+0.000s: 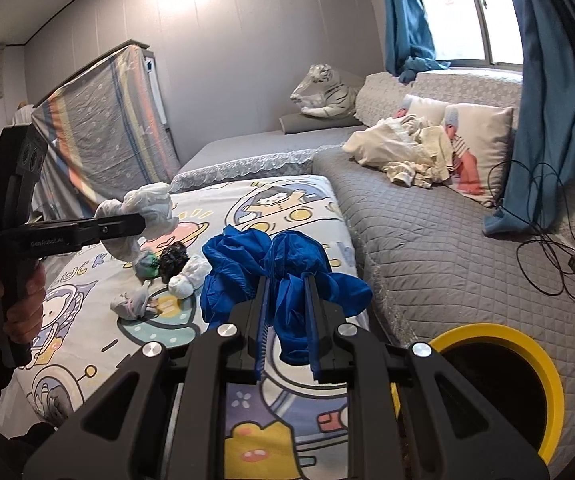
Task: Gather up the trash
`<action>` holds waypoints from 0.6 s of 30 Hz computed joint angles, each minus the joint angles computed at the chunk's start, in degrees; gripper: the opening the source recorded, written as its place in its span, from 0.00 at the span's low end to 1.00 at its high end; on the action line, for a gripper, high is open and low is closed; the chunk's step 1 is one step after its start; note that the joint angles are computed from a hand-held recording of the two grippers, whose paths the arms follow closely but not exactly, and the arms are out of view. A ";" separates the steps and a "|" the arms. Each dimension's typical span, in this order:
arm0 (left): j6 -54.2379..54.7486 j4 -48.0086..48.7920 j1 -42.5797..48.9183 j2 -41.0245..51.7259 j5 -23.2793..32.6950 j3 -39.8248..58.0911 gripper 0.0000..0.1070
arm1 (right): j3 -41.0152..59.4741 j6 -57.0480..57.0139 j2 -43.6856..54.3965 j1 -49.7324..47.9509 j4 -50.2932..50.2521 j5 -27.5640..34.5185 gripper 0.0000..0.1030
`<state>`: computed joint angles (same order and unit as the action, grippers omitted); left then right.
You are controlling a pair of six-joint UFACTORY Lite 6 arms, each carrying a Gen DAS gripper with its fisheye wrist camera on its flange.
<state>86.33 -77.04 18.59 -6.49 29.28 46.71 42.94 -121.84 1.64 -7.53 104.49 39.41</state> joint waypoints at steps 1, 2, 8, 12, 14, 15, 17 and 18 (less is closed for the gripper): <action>-0.42 -0.17 -1.47 -0.16 -0.89 0.02 0.26 | 0.18 0.08 0.24 -1.13 -0.23 0.51 0.15; -0.87 -0.22 -2.67 -0.18 -1.73 0.15 0.26 | 0.37 0.14 0.55 -1.88 -0.35 0.85 0.15; -1.88 -2.25 -12.00 0.39 -8.11 1.20 0.26 | 1.70 0.60 2.68 -8.35 -1.66 3.24 0.15; -0.93 -4.71 -18.90 2.05 -12.89 2.46 0.26 | 3.12 0.67 4.70 -12.56 -2.01 4.12 0.15; 0.04 -6.36 -22.04 3.60 -14.36 3.52 0.26 | 4.07 0.64 5.95 -14.67 -2.13 4.27 0.15; 1.12 -7.73 -23.63 4.54 -14.98 4.09 0.26 | 4.58 0.67 6.67 -15.74 -2.20 4.43 0.15; 3.08 -10.10 -26.39 6.21 -16.27 5.06 0.26 | 5.54 0.55 8.21 -17.87 -2.12 4.59 0.15; 4.50 -11.76 -27.87 7.33 -16.93 5.73 0.26 | 6.16 0.48 9.05 -18.78 -2.14 4.56 0.15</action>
